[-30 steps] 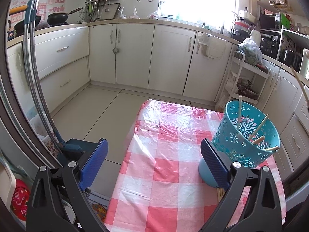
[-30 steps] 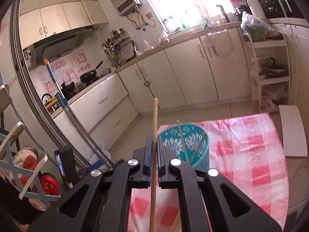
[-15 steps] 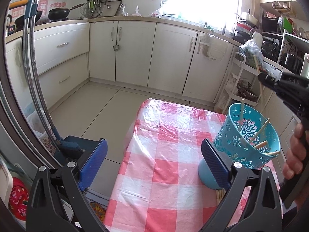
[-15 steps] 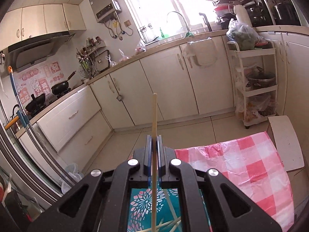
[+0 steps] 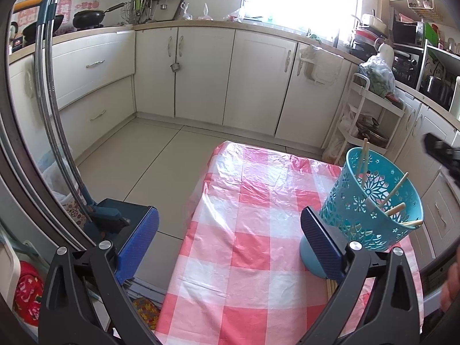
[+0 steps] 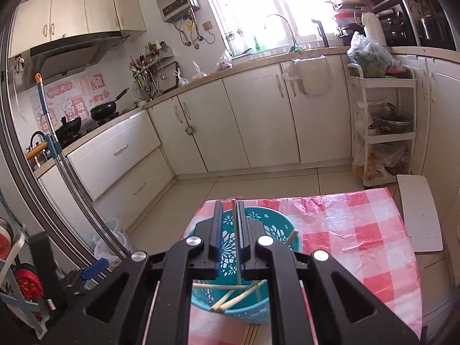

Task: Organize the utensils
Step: 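Lift the right tool's chopstick over the basket and release it, then bring both tools back down to the loose chopsticks beside the basket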

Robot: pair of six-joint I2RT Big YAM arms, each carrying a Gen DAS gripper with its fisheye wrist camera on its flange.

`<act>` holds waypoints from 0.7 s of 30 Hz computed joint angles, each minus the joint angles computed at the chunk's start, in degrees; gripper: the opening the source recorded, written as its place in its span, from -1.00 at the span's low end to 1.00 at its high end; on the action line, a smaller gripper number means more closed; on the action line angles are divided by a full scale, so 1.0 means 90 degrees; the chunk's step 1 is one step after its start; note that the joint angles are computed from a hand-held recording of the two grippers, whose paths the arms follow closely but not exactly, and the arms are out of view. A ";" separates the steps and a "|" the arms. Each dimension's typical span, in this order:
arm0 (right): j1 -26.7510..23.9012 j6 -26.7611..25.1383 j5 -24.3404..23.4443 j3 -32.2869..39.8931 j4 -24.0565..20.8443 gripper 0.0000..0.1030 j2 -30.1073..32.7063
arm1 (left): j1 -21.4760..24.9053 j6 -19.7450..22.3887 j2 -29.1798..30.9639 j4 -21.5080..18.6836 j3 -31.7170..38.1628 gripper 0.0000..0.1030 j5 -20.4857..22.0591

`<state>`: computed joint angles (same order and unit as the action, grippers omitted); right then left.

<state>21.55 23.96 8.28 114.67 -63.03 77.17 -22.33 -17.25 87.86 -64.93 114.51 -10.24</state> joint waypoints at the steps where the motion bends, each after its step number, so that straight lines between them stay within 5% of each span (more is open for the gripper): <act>1: 0.0070 0.0014 0.0086 -0.0113 0.0044 -0.81 -0.0184 | 0.0001 -0.0004 -0.0002 -0.0009 -0.0003 0.84 -0.0014; 7: 0.0757 0.0050 0.0737 -0.1040 -0.0196 -0.80 -0.1063 | 0.0022 -0.0098 -0.0016 -0.0086 -0.0016 0.85 -0.0038; 12: 0.1006 0.0455 0.0309 -0.1991 -0.1122 -0.80 -0.1165 | 0.0011 -0.0130 -0.0053 -0.0125 -0.0073 0.85 -0.0064; 21: 0.0831 0.0820 -0.0016 -0.2484 -0.1243 -0.80 -0.0718 | 0.0067 -0.0154 -0.0060 -0.0257 -0.0092 0.85 -0.0051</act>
